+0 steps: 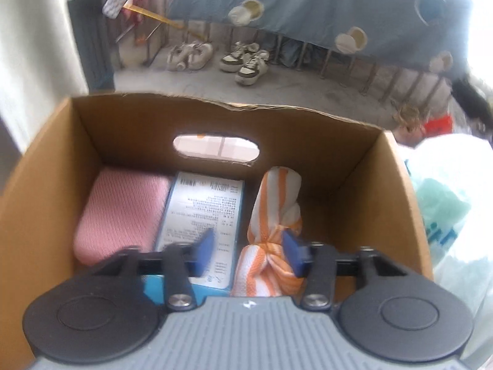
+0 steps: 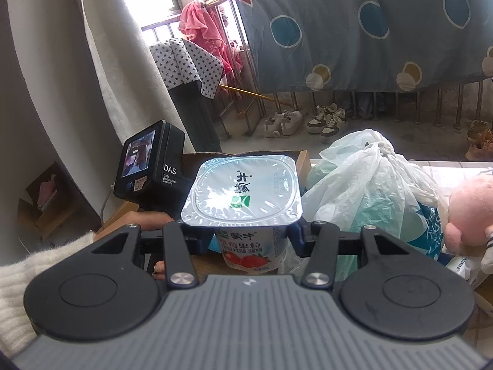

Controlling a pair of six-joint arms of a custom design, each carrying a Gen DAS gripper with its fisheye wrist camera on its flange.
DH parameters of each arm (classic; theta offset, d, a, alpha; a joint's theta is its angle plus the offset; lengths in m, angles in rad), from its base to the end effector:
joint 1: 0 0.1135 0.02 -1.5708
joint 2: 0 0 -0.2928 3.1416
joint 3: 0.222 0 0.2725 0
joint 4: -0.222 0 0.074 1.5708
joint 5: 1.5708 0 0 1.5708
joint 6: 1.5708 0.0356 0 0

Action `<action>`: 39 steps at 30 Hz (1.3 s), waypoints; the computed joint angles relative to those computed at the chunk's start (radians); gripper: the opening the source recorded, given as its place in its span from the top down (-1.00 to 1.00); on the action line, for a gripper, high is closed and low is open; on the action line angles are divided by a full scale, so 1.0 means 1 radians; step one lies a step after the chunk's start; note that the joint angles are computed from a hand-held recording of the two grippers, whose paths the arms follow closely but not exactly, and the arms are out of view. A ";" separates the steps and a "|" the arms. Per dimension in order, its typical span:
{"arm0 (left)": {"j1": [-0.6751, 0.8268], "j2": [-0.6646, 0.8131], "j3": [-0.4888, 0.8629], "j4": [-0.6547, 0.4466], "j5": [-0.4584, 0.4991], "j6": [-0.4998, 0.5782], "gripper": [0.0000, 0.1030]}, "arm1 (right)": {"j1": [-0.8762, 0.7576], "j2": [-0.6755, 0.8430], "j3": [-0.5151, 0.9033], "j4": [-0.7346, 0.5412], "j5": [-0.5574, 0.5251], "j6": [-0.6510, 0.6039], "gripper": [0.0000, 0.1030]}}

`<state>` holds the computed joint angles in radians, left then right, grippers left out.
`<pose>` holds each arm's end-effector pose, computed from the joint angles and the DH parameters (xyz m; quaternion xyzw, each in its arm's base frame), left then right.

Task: Organize soft objects
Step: 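Lower the yogurt cup into the box and open the right gripper while the left gripper withdraws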

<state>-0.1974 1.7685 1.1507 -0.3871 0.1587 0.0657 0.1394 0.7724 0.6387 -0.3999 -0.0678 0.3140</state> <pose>0.3788 -0.0815 0.2034 0.1475 0.9460 -0.0943 0.2727 0.1740 0.0268 0.2862 0.0590 0.8662 0.1400 0.4761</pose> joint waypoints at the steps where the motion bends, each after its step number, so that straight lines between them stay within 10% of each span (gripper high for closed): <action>1: 0.017 -0.003 0.004 -0.016 0.038 -0.004 0.66 | 0.011 0.002 0.002 -0.001 0.013 0.001 0.07; 15: 0.417 -0.366 -0.028 -0.181 0.280 0.056 0.31 | 0.208 0.444 0.194 0.113 0.044 0.130 0.07; 26: 0.609 -0.396 -0.008 -0.265 0.404 0.190 0.20 | 0.373 1.052 0.492 0.246 -0.009 0.562 0.01; 34: 0.624 -0.391 -0.049 -0.218 0.426 0.191 0.07 | 0.445 1.032 0.511 0.233 0.071 0.373 -0.77; 36: 0.630 -0.388 -0.051 -0.218 0.443 0.177 0.06 | 0.440 0.988 0.478 0.251 0.058 0.365 -0.65; 39: 0.648 -0.382 -0.043 -0.247 0.474 0.187 0.06 | 0.428 0.971 0.479 0.172 0.010 0.347 0.20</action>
